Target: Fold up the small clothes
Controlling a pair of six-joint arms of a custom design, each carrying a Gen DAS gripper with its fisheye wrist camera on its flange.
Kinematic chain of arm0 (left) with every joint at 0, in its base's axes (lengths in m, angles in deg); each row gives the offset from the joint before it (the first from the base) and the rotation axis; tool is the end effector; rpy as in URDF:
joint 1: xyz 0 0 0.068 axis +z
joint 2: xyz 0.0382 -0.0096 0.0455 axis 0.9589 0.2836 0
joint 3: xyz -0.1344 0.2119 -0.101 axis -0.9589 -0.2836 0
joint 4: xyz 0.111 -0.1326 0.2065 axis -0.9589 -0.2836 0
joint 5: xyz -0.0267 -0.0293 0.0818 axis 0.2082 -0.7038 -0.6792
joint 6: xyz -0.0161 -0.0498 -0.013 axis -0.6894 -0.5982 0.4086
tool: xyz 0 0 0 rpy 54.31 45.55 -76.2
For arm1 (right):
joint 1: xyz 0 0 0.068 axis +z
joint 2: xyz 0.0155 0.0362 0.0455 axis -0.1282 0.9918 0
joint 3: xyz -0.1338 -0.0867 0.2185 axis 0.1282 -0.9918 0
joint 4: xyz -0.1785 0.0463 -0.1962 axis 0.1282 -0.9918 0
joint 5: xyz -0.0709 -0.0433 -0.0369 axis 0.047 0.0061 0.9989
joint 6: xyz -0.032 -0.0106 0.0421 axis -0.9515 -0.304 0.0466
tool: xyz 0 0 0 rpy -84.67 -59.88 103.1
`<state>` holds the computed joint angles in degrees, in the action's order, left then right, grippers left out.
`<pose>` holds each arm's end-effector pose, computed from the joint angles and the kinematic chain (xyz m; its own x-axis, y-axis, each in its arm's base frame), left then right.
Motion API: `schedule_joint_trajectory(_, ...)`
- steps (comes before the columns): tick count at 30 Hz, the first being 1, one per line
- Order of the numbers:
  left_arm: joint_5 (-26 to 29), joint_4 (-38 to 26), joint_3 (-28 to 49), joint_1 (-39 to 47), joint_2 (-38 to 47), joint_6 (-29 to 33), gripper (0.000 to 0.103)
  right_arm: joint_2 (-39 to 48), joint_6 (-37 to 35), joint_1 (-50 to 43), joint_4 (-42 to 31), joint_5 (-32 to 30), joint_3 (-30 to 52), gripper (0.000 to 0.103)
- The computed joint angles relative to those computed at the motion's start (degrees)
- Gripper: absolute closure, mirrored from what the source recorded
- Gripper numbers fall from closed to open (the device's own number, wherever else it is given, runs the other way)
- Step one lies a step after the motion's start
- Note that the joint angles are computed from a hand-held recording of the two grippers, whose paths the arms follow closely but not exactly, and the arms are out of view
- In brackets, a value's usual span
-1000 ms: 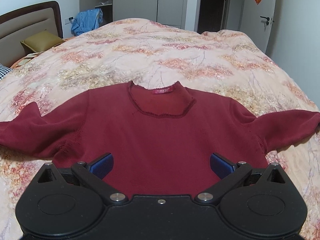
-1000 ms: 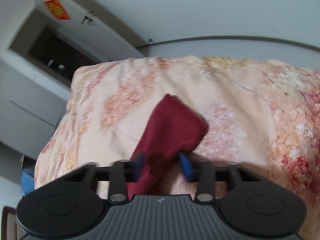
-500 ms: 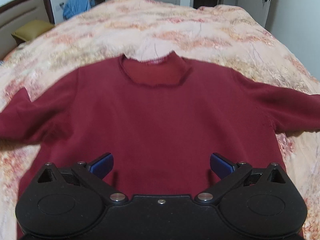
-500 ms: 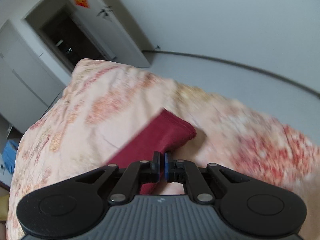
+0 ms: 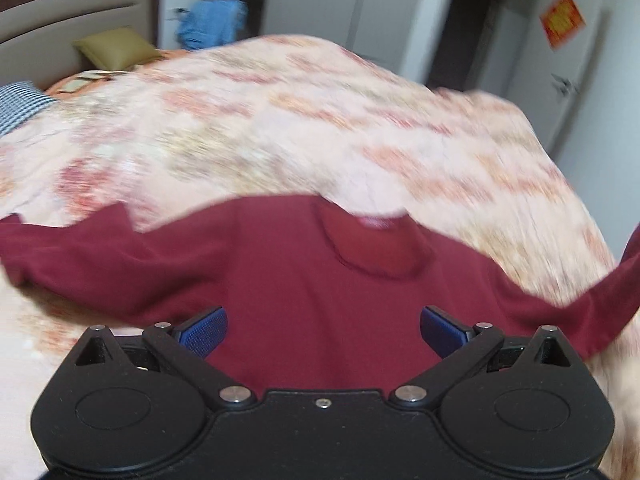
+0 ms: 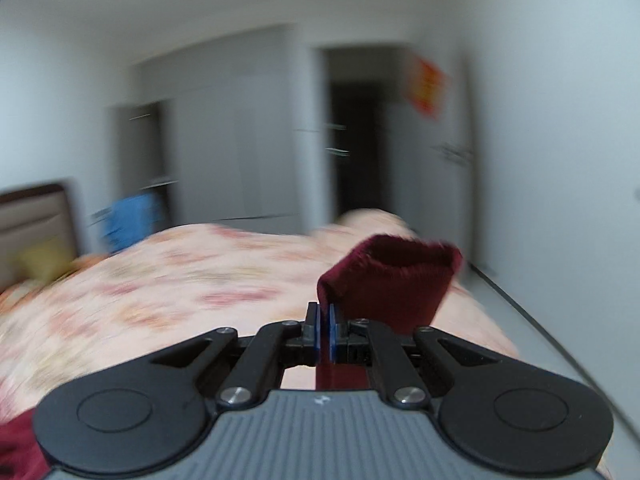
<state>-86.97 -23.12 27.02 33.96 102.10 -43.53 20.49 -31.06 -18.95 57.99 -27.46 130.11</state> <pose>0.2260 -0.1630 0.1893 -0.6273 -0.2953 -0.7206 -0.2332 0.9541 -0.1879 0.3042 -0.0516 0.2450 -0.2545 0.0426 -0.9661 -0.0890 0.9938 0.0673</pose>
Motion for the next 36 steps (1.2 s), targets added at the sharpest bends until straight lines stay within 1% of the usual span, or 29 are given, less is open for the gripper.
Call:
schedule_joint_trajectory(4,-1.5,-3.7,-4.7,4.8,-10.1,-0.8,0.001,0.4,-7.1,18.4,-2.0,6.1,1.3,0.098)
schedule_joint_trajectory(8,-1.3,-6.5,-9.5,11.1,-18.9,0.4,0.001,5.9,-13.2,34.1,-1.8,11.9,0.9,0.098)
schedule_joint_trajectory(11,0.0,-7.3,-13.1,15.6,-23.8,1.9,0.001,10.3,-17.1,44.2,-0.7,17.8,-1.0,0.098)
schedule_joint_trajectory(13,1.6,-6.0,-15.6,17.9,-26.2,3.1,0.001,13.5,-18.4,48.9,-0.1,20.7,-2.5,0.098)
schedule_joint_trajectory(15,3.1,-3.5,-17.7,19.2,-26.8,4.2,0.001,15.8,-18.8,53.4,0.5,23.6,-4.5,0.098)
schedule_joint_trajectory(17,3.8,0.3,-19.6,18.7,-25.7,4.7,0.001,17.2,-19.8,56.5,3.0,26.4,-7.4,0.098)
schedule_joint_trajectory(18,4.0,2.6,-20.3,18.2,-24.5,4.8,0.001,15.8,-18.9,59.1,2.8,28.6,-9.7,0.098)
schedule_joint_trajectory(20,4.5,7.7,-20.8,16.5,-20.0,4.4,0.001,14.2,-17.7,60.1,3.2,28.5,-12.8,0.095)
schedule_joint_trajectory(22,6.7,13.0,-20.6,15.4,-15.1,4.7,0.001,10.4,-16.8,59.2,2.9,25.8,-16.3,0.082)
schedule_joint_trajectory(23,7.9,15.3,-20.3,14.8,-12.9,4.9,0.001,8.2,-16.0,58.5,2.6,25.0,-17.9,0.064)
schedule_joint_trajectory(24,9.2,17.8,-20.1,14.3,-10.8,5.1,0.001,5.1,-15.6,57.2,2.6,24.0,-20.1,0.049)
schedule_joint_trajectory(26,10.7,21.0,-19.4,12.7,-7.1,4.8,0.001,-0.8,-15.5,53.3,2.0,21.6,-23.4,0.042)
schedule_joint_trajectory(28,11.4,22.7,-18.1,11.2,-2.9,4.0,0.001,-7.3,-15.3,47.4,0.7,18.7,-26.6,0.032)
schedule_joint_trajectory(30,12.6,22.9,-17.3,10.2,-0.4,2.7,0.003,-13.8,-14.9,39.1,-1.3,13.5,-29.1,0.020)
schedule_joint_trajectory(32,14.6,23.3,-17.0,9.8,1.7,0.8,0.013,-15.9,-14.2,30.3,-2.1,9.6,-29.5,0.011)
schedule_joint_trajectory(33,15.9,24.5,-17.2,9.9,2.5,-0.1,0.017,-15.3,-13.7,26.0,-1.9,8.0,-29.1,0.011)
schedule_joint_trajectory(34,17.3,26.5,-17.7,10.3,3.2,-0.7,0.029,-13.3,-12.6,21.7,-1.5,6.0,-27.8,0.011)
schedule_joint_trajectory(35,18.2,28.2,-18.1,10.5,3.9,-1.2,0.050,-10.2,-11.5,17.5,-0.6,3.5,-26.3,0.011)
schedule_joint_trajectory(36,19.3,29.5,-18.0,10.8,4.7,-1.2,0.065,-6.1,-10.6,13.7,0.8,1.1,-24.4,0.013)
